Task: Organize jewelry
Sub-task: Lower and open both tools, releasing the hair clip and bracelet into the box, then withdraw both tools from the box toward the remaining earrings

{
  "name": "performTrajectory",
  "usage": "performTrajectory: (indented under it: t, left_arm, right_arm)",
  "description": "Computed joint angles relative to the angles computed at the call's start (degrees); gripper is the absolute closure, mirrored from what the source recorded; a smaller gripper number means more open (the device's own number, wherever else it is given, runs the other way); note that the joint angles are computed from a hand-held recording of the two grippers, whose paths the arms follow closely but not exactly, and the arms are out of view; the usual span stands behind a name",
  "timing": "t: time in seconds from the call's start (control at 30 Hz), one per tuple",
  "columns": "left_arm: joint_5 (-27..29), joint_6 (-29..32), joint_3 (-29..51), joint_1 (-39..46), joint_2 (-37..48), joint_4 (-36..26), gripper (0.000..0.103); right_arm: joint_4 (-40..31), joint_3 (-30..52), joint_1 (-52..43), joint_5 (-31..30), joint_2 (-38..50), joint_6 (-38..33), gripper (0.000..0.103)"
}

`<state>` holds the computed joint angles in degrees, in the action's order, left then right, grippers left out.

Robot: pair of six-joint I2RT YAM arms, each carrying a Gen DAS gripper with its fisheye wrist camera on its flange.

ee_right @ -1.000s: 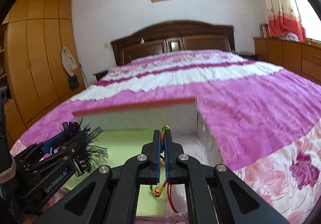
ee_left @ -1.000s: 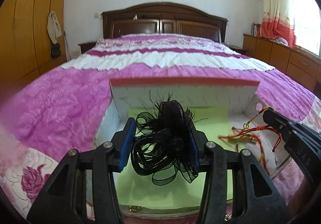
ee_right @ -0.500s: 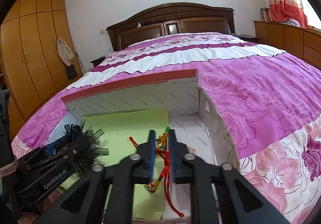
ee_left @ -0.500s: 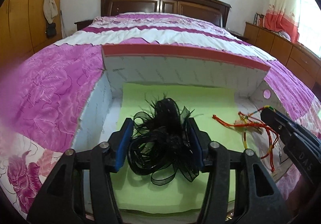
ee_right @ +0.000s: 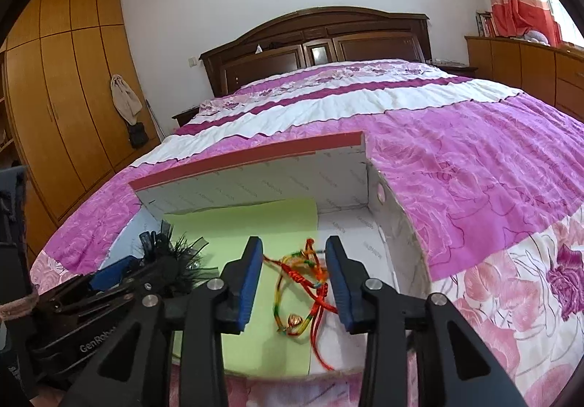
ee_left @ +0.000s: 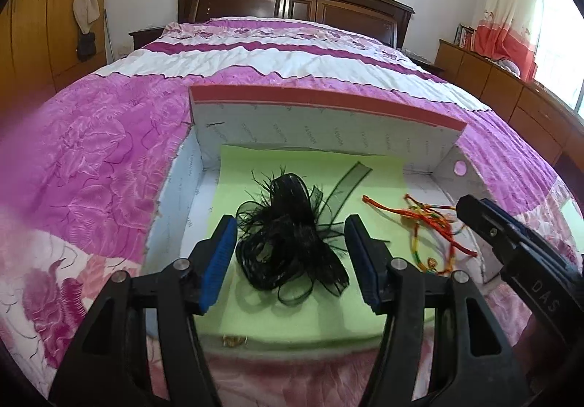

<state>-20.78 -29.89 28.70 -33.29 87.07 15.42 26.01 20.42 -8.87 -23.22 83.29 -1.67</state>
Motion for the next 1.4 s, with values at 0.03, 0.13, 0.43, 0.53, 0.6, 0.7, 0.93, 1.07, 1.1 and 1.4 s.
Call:
performTrajectory:
  t: [0.03, 0.13, 0.43, 0.53, 0.6, 0.7, 0.93, 1.07, 1.1, 1.4]
  left_arm:
    - [-0.05, -0.24, -0.32, -0.32, -1.29, -0.93, 0.049]
    - [-0.06, -0.73, -1.05, -1.09, -5.09, -3.97, 0.049]
    - [-1.55, -2.61, -2.76, -4.09, -15.09, -12.44, 0.049]
    - [-2.69, -3.94, -3.13, -5.53, -18.16, -16.45, 0.049]
    - [-3.01, -4.9, -3.61, -6.27, -20.35, -18.94, 0.049]
    - [-2.91, -6.02, -4.43, -7.24, -23.04, -21.42, 0.049]
    - [-0.14, -7.54, -6.97, -7.52, -28.12, -25.3, 0.049]
    - [-0.33, -8.28, -8.05, -8.28, -28.67, -26.59, 0.049]
    - [-0.14, -8.44, -8.33, -8.39, -28.4, -26.61, 0.049]
    - [1.72, -9.04, -10.68, -10.16, -24.93, -23.6, 0.052]
  right_arm:
    - [-1.47, -0.04, -0.41, -0.58, -0.99, -0.21, 0.064]
    - [-5.19, -0.66, -1.59, -2.1, -4.54, -0.77, 0.064]
    - [-18.38, -2.23, -6.96, -8.08, -18.43, -2.23, 0.062]
    - [-24.16, -1.84, -9.08, -10.18, -22.06, -3.6, 0.061]
    - [-27.84, -1.7, -10.65, -11.84, -24.13, -4.8, 0.061]
    - [-33.85, -1.5, -13.05, -13.69, -27.39, -7.26, 0.061]
    - [-47.59, -0.29, -19.51, -17.36, -30.41, -16.14, 0.061]
    - [-52.04, -0.99, -22.01, -17.48, -32.48, -20.4, 0.061]
    - [-53.02, -1.3, -22.67, -17.45, -32.82, -21.58, 0.061]
    - [-55.02, -3.14, -25.63, -17.12, -31.27, -26.27, 0.061]
